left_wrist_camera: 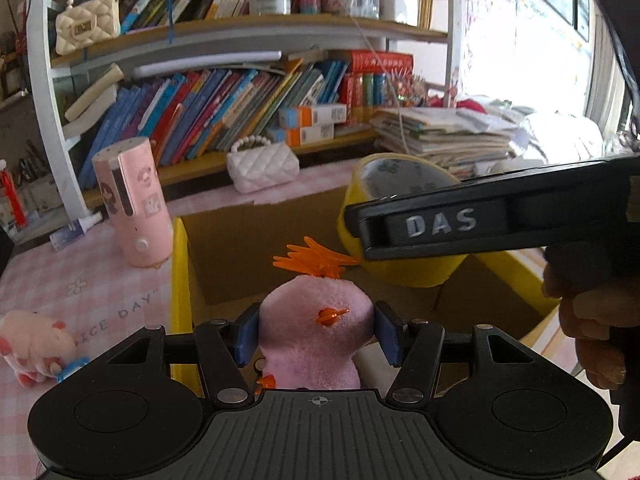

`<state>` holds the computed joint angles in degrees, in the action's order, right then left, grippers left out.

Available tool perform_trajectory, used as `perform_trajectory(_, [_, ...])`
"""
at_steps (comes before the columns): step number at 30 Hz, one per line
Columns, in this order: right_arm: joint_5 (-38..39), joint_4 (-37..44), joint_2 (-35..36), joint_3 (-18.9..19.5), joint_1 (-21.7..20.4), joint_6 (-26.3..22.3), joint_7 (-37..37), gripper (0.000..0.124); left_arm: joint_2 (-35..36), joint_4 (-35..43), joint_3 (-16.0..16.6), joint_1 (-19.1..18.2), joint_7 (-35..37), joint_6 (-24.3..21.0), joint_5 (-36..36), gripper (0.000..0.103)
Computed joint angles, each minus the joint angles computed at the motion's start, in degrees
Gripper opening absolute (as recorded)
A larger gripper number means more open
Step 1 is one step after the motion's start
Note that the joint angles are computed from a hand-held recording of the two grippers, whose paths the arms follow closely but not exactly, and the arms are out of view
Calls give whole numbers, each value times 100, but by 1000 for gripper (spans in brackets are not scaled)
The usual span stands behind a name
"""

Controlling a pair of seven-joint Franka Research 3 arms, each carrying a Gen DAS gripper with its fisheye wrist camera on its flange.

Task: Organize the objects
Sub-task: 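Lower both tools into the yellow box and open them, releasing plush and tape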

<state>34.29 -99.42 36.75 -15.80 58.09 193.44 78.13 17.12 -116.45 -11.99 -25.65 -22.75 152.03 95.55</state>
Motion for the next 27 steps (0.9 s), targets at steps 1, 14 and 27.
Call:
perform_trajectory(1, [-72,81,37,91,-100,-100,-26,87,41,31,2,6,73,-4,-63,57])
perform_trajectory(14, [-1385,1085,573,24,-488,-1943,871,87,441,361,167,-173,967,-248,-655,55])
perform_trajectory(27, [-2441,832,537,-552,-190,-1922,1988,87,761,762,355,-246,1361,210,-820,55])
